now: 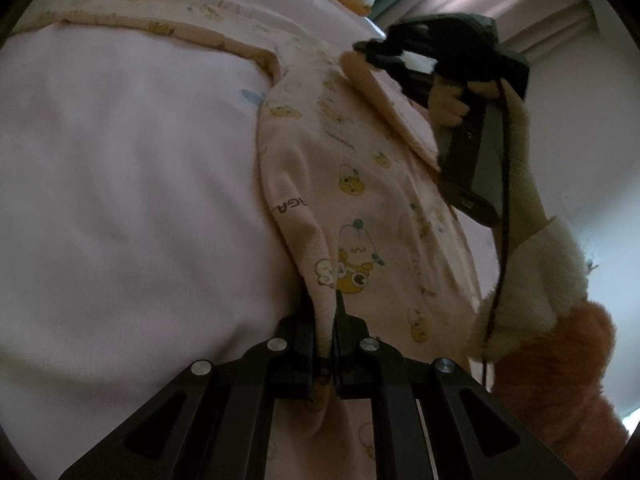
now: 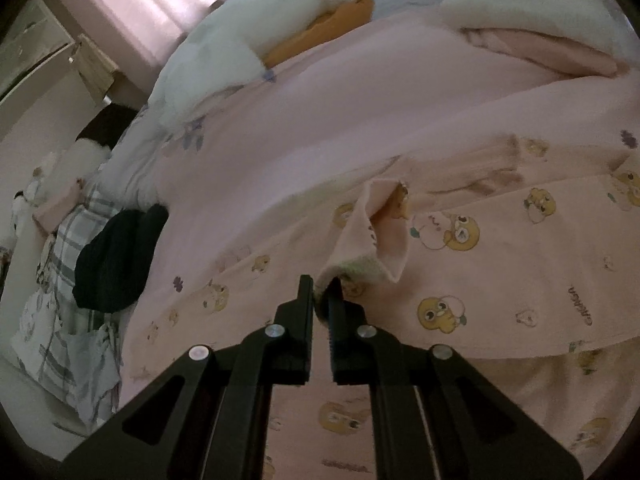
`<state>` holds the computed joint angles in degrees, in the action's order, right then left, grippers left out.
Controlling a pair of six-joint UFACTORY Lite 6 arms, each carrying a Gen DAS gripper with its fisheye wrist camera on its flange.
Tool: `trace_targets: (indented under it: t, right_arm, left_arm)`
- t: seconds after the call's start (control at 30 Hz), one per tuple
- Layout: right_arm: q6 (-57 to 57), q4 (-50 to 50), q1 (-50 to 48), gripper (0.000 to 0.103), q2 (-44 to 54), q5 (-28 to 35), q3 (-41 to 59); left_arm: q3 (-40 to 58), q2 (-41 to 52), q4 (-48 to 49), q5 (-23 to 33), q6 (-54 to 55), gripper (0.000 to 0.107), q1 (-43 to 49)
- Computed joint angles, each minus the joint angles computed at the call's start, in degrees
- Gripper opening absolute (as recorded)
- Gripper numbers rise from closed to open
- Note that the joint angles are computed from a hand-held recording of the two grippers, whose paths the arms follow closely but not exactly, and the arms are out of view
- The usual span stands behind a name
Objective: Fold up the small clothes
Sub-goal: 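Fold the sleeve cuff with the right tool across the shirt body, then open the right tool and release the folded sleeve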
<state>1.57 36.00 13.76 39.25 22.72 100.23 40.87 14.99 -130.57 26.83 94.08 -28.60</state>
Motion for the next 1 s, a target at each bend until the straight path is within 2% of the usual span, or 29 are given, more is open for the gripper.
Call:
trace_targets:
  t: [0.27, 0.5, 0.53, 0.63, 0.8, 0.9, 1.0]
  right_arm:
    - [2.74, -2.12, 3.49, 0.009, 7.06, 1.71, 8.28]
    - [6.58, -7.74, 7.06, 0.013, 13.9, 6.38, 17.49]
    - [7.4, -8.28, 7.46, 0.02, 15.57, 7.96, 19.68]
    - [1.46, -1.12, 7.03, 0.036, 17.19, 10.99, 21.05]
    - [-11.98, 14.8, 4.55, 0.05, 14.88, 15.06, 19.31]
    - [-9.92, 11.38, 4.83, 0.062, 11.33, 12.45, 17.24]
    - [-2.73, 2.8, 5.65, 0.064, 10.58, 10.07, 17.76]
  left_arm:
    - [1.08, -0.07, 2.97, -0.67, -2.58, 0.009, 0.55]
    - [0.21, -1.43, 4.71, -0.31, -4.19, 0.009, 1.15]
    - [-0.05, -1.85, 4.04, -0.67, -3.54, 0.009, 0.92]
    - [-0.45, -2.84, 2.96, -1.77, -2.69, 0.009, 0.1]
    - [-0.73, -3.11, 8.6, 0.66, -7.7, 0.009, 2.54]
    - [-0.64, -2.58, 11.05, 2.39, -9.04, 0.009, 4.62]
    - [-1.25, -4.54, 7.82, -1.23, -5.65, 0.009, 2.75]
